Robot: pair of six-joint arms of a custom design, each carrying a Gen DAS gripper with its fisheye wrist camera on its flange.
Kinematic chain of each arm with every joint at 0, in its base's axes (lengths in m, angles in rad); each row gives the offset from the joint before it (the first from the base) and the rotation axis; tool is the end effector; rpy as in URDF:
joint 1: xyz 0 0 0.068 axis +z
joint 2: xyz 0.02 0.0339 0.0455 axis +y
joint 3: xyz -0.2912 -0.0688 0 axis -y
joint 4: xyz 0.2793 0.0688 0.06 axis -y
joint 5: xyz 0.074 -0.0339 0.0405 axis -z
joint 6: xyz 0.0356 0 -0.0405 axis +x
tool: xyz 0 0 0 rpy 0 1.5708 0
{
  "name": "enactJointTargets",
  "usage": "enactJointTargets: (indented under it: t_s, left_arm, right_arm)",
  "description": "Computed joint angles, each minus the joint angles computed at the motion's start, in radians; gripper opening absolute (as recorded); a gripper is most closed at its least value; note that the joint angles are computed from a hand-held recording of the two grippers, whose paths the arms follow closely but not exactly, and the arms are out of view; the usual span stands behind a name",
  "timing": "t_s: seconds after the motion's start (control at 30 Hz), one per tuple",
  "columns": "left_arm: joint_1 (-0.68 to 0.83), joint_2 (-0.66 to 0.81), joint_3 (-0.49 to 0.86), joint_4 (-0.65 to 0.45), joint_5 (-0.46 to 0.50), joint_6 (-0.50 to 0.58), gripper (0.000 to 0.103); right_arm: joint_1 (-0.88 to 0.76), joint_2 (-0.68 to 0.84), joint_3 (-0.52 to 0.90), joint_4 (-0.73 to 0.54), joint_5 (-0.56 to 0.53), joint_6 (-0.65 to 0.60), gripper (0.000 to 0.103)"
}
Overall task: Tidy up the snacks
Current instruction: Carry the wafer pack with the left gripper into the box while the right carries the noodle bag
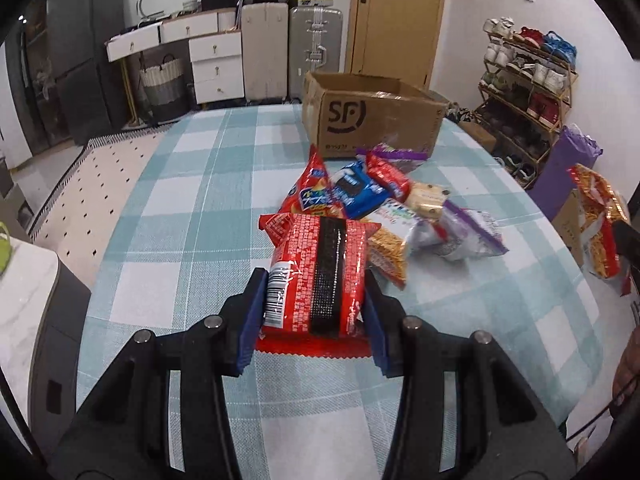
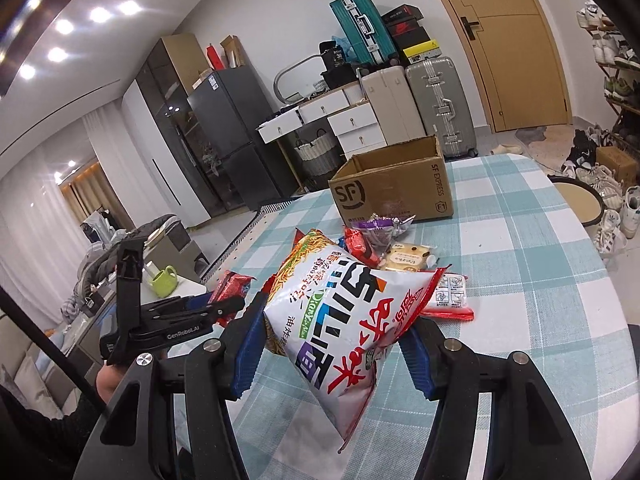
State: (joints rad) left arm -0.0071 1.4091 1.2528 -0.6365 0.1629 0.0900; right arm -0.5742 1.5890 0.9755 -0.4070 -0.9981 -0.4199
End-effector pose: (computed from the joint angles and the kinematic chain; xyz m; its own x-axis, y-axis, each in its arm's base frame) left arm 0.3349 -0.0082 0.3390 -0.6986 0.0937 -0.7094 0.1844 0.9815 -0.0520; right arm 0.2992 -0.1579 0.2134 -0.6231 0.1399 -0.7696 -0.3599 0.8222 0.4410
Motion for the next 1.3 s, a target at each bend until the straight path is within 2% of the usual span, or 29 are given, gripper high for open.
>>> enactJointTargets:
  t_s: [0.53,0.8,1.1,1.23,1.3]
  left_arm:
    - [-0.067,-0.086,0.101,-0.124,-0.012,-0.005,0.043]
    - [-0.066,-0.001,0.243,-0.199,0.06,-0.004,0.043]
    - [-0.038,0.241,0.574,-0.334,0.171,-0.033,0.042]
    - [-0.029,0.408,0.826,-0.446,0.213,-0.05,0.042]
    - [-0.038,0.493,0.972,-0.49,0.187,-0.049,0.042]
  right_arm:
    - [-0.018,-0.033,0.027,-0.037,-0.038,-0.003,0.062]
    - [0.011,0.01,0.1,-0.037,-0.043,0.027,0.062]
    - [0.057,0.104,0.267,-0.034,-0.036,0.095,0.062]
    - [0.08,0.178,0.398,-0.07,-0.038,0.131,0.062]
    - [0.091,0.226,0.483,-0.106,-0.046,0.146,0.062]
